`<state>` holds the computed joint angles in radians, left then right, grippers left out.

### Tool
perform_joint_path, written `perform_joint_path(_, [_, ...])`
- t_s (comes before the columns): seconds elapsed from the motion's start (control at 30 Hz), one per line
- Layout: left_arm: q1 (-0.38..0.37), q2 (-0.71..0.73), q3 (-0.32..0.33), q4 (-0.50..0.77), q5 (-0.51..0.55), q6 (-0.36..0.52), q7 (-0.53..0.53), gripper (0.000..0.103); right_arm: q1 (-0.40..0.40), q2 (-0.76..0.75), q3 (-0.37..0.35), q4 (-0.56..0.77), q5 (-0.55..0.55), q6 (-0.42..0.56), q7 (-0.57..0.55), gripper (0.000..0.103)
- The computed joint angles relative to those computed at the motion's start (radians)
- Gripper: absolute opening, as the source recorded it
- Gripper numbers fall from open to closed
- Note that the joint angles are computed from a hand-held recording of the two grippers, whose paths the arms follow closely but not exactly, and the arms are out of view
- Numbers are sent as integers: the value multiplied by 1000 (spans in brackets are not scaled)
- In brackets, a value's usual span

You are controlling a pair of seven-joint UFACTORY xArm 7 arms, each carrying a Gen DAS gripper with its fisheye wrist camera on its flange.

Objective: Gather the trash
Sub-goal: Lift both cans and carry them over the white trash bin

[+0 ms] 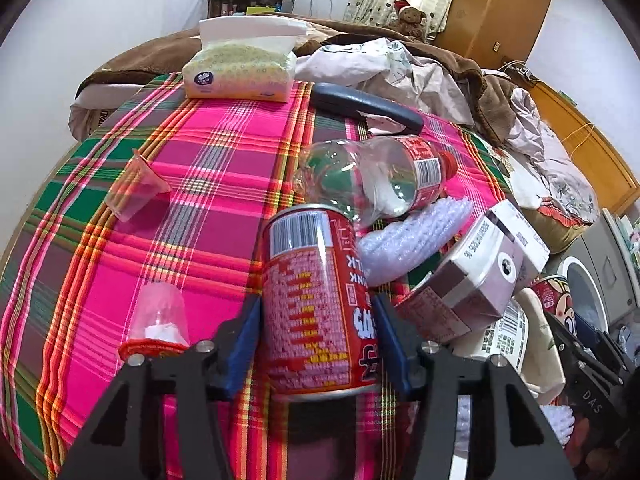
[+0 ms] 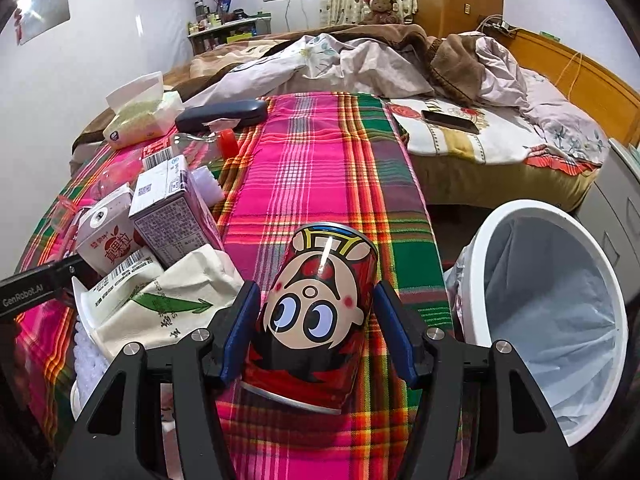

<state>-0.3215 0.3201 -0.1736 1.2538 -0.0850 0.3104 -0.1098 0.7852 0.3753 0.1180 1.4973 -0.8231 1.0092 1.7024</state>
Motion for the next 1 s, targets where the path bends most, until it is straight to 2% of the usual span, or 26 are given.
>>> perform_joint_path(0.07, [-16, -15, 16, -19, 26, -20, -22, 57, 0, -8, -1, -12, -6, -13, 12, 60])
perform_joint_path(0.3, [14, -73, -19, -82, -24, -69, 25, 56, 2, -41, 5, -50, -56, -25, 63, 58])
perform_joint_path(0.43, [-1, -108, -6, -114, -9, -92, 12, 55, -4, -63, 13, -77, -78, -39, 94, 58])
perform_joint_path(0.87, [8, -146, -22, -178, -49, -113, 32, 55, -14, -97, 45, -108, -120, -30, 137, 58])
perform_joint_path(1.0, [-14, -136, 2, -173, -4, -93, -5, 55, -11, -97, 49, -105, -126, -26, 138, 58])
